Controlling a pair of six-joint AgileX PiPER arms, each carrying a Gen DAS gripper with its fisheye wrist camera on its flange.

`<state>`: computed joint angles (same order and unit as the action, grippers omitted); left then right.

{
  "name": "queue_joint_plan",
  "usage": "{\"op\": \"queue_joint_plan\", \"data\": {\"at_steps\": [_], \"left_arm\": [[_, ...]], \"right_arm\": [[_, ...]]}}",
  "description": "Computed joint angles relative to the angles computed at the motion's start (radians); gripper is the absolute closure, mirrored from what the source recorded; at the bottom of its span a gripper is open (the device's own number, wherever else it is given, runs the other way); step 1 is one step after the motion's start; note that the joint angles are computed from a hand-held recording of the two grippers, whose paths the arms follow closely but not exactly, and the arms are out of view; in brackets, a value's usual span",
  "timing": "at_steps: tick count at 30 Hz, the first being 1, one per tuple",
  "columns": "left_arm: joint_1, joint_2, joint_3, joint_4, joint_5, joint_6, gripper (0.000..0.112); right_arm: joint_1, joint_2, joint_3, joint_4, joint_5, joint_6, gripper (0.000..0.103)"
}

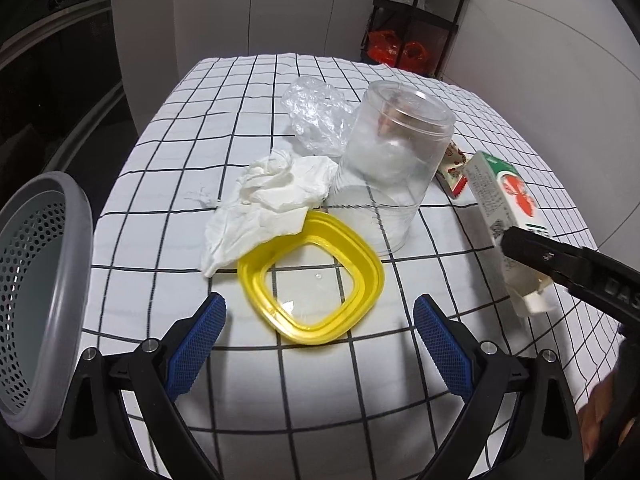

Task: Collect trash
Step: 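Grasp the milk carton with the right gripper while the left gripper grasps the yellow lid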

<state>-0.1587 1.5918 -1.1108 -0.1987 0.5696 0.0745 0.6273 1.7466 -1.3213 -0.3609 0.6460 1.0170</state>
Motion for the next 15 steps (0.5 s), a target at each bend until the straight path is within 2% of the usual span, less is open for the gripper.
{"op": "queue_joint_plan", "data": {"at_steps": [4,9,12,15], "left_arm": [[-0.012,0.058,-0.051,0.014,0.02,-0.062,0.019],[-0.077,0.096,-0.09,0.178,0.013,-0.22,0.019],[-0.085,0.092,-0.087,0.228,0.003,-0.259,0.035],[-0.072,0.083,-0.081,0.185,-0.001,-0.219,0.04]], "right_arm": [[-0.022,-0.024,0.023,0.047,-0.029,-0.037,0.051],[-0.017,-0.043,0.037,0.035,-0.037,-0.037,0.051],[-0.016,-0.04,0.03,0.043,-0.038,-0.045,0.051],[-0.011,-0.045,0.036,0.039,-0.039,-0.044,0.051]]}}
